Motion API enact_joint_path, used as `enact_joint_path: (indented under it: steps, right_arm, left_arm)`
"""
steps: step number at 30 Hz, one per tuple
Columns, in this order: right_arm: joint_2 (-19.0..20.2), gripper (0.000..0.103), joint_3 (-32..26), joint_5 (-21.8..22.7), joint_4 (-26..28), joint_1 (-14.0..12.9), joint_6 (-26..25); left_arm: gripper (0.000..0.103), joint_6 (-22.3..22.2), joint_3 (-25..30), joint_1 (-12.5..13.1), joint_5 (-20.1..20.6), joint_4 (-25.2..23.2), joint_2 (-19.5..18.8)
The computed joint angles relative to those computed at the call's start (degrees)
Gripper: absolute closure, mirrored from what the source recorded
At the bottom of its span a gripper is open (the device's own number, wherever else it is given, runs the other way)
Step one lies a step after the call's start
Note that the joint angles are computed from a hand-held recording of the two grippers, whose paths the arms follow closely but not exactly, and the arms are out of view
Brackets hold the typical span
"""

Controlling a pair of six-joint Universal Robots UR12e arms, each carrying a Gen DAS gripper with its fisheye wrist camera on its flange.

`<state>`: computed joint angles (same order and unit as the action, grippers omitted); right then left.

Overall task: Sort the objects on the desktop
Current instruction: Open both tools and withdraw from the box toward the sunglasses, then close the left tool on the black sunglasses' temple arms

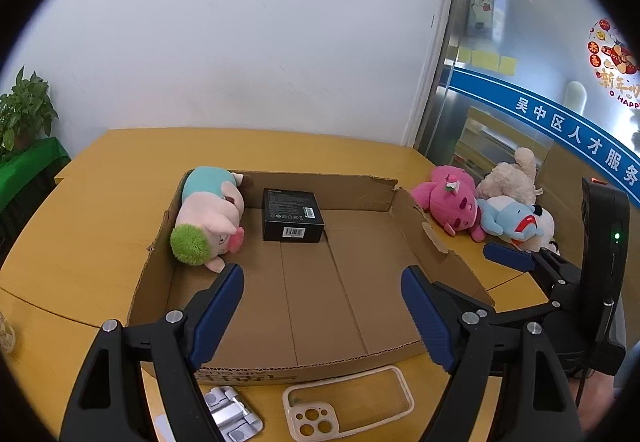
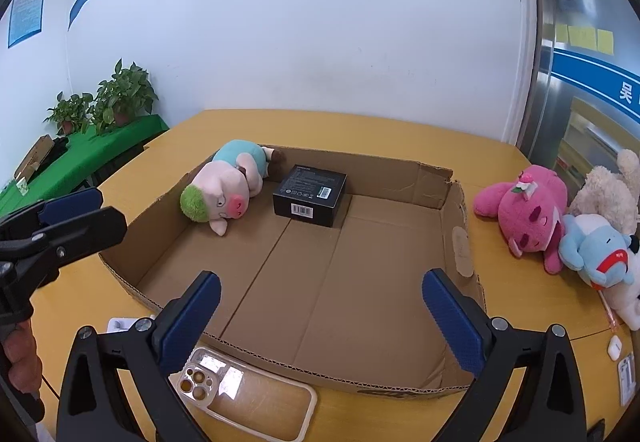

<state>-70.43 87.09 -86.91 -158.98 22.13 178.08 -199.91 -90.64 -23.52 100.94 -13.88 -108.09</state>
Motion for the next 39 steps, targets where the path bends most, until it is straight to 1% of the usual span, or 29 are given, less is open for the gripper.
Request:
enact_joint_path:
  steps: [5, 10, 15, 20, 22, 25, 26, 28, 31, 32, 34, 36, 39]
  right_arm:
    - [-0.24, 0.001, 0.48, 0.80, 0.06, -0.12, 0.20]
    - [-0.53, 0.001, 1.00, 0.94, 0.14, -0.20, 0.34]
    - [-0.91, 0.001, 1.50, 2.15, -0.03, -0.40, 0.19]
    - [-2.91, 0.001, 4.32, 6.64, -1.67, -1.34, -2.20]
    - [-4.32, 0.001, 6.21, 10.37, -0.65, -2.21, -3.81]
    - [-6.35, 0.001, 8.57, 17.35, 4.92, -3.67, -7.99]
    - [-6.84, 0.001, 9.17, 18.69, 6.59, -3.93, -9.29]
    - [-8.11, 0.001, 10.66, 22.41, 11.63, -4.63, -13.38]
    - [-9.74, 0.001, 12.18, 27.91, 20.72, -5.54, -20.73]
    - [-10.18, 0.001, 12.39, 29.51, 24.97, -5.72, -23.89]
    - [-10.62, 0.001, 12.47, 30.49, 31.00, -5.60, -28.35]
    - [-10.85, 0.001, 12.31, 30.37, 36.71, -5.16, -33.25]
    - [-10.73, 0.001, 11.56, 30.99, 43.52, -5.02, -38.67]
  left_arm:
    - [0.022, -0.65, -0.16, 0.00, -0.86, -1.02, 0.02]
    - [0.022, -0.56, -0.39, -0.04, -1.27, -1.04, 0.14]
    - [0.022, -0.86, -0.75, 0.21, -3.40, -1.87, 0.51]
    - [0.022, -1.36, -2.64, 0.23, -6.27, -3.53, 1.64]
    - [0.022, -1.62, -3.82, 0.34, -8.38, -4.43, 2.22]
    - [0.022, -2.16, -5.66, 0.55, -12.28, -6.69, 3.01]
    - [0.022, -2.35, -6.22, 0.62, -13.60, -7.37, 3.21]
    - [0.022, -2.52, -7.49, 0.77, -16.57, -8.68, 3.69]
    - [0.023, -1.82, -9.38, 1.16, -21.68, -9.84, 4.36]
    - [0.023, -1.38, -9.72, 1.25, -22.93, -10.08, 4.52]
    - [0.023, -0.12, -10.61, 1.56, -26.00, -10.33, 4.92]
    - [0.023, 1.66, -11.23, 1.87, -29.29, -11.52, 5.28]
    - [0.023, 6.16, -11.99, 2.07, -33.99, -13.83, 5.78]
